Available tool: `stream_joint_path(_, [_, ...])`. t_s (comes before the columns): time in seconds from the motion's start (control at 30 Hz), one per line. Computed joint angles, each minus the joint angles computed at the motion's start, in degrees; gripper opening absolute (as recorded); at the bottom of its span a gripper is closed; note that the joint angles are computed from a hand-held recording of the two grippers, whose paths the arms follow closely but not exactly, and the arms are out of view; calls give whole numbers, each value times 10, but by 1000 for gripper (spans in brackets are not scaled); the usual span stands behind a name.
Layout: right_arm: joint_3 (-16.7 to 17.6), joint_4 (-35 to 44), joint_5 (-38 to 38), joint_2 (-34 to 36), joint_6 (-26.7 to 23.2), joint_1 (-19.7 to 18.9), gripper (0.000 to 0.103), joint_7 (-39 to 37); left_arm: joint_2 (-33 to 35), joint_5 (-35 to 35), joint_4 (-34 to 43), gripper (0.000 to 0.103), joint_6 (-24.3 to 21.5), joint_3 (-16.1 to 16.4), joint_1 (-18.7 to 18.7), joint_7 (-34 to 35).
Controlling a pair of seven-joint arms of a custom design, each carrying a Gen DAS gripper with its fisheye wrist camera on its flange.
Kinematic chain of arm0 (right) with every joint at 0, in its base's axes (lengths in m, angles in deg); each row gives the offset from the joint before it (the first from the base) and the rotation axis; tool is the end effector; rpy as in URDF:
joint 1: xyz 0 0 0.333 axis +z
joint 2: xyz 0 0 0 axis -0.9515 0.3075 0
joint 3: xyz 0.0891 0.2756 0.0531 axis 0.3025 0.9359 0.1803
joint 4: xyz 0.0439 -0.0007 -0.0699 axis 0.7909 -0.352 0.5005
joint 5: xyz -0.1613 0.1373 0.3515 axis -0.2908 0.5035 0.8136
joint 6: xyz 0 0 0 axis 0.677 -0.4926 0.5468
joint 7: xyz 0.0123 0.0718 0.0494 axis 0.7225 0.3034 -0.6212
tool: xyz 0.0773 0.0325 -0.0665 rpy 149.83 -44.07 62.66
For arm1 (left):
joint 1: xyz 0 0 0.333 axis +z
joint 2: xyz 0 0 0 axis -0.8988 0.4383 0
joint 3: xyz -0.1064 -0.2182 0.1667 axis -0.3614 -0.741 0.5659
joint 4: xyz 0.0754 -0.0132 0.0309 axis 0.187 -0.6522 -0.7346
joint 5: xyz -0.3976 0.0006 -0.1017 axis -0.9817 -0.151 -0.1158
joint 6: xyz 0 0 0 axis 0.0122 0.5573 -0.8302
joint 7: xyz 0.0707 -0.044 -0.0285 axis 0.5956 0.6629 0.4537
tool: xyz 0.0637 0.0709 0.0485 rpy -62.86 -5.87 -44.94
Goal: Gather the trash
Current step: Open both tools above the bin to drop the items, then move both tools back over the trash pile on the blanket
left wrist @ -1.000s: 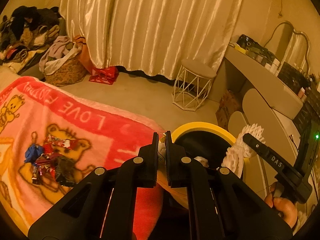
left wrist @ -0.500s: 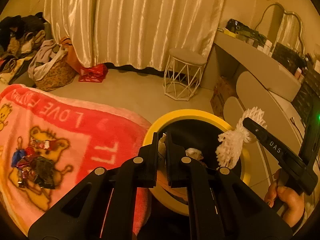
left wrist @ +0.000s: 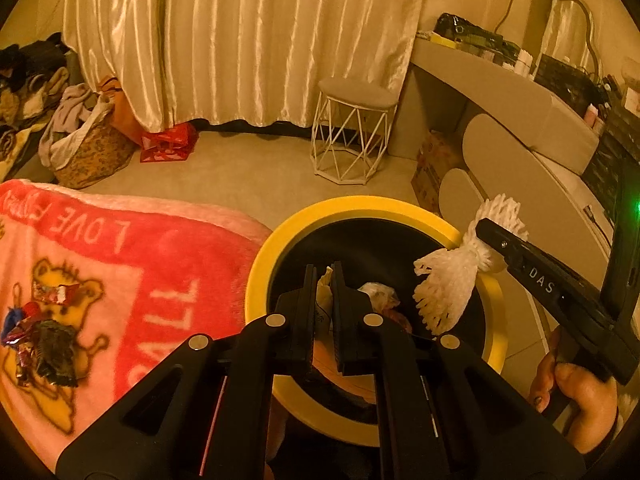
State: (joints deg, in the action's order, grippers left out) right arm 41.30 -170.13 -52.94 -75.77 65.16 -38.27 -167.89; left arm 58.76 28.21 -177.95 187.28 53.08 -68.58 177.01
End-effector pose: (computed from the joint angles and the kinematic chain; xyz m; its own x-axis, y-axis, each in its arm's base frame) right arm 0.4637 0.3952 0.4439 -0.5490 -0.7995 -0.2436 -0.3791 0.4980 -0.7799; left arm 0.6090 -0.1481 0.4772 -0.6900 -0.7125 0.1279 -0.5654 0.4201 -0.7099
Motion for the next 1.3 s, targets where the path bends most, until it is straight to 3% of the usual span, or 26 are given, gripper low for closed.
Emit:
stream_joint_path(0.23, [-3,20,13,20,-19,5,16,-38,17,19,9,5,6,-5,-4,-13])
stream_joint_path(0.5, [-12,19,29,28,4,4,19,-50,37,10,30,5,-9,-12,1,-15])
stream_joint_path(0.6, [-15,12,33,25,23,-1,25,-45,44,-1,39,9,-21,-14,5,-13])
stream_joint_path(0.67, [-16,9,36,23,33,-3,40,-40,46,-4,42,24,-23,-15,6,-15])
stream_joint_path(0.73, [-16,6,34,22,41,-5,46,-32,46,-11,43,33,-26,-15,9,-18])
stream_joint_path(0.8, [-16,8,35,24,42,-5,48,-33,44,-19,42,41,-28,-14,12,-20])
stream_joint_path(1.03, [-15,16,31,26,33,0,59,-32,29,-33,35,86,-35,-6,20,-28])
stream_joint_path(1.17, [-14,15,22,24,32,2,63,-19,17,-39,27,92,-38,0,24,-30])
stream_joint_path(1.3, [-12,21,12,26,25,6,67,-17,2,-38,13,92,-25,7,24,-32])
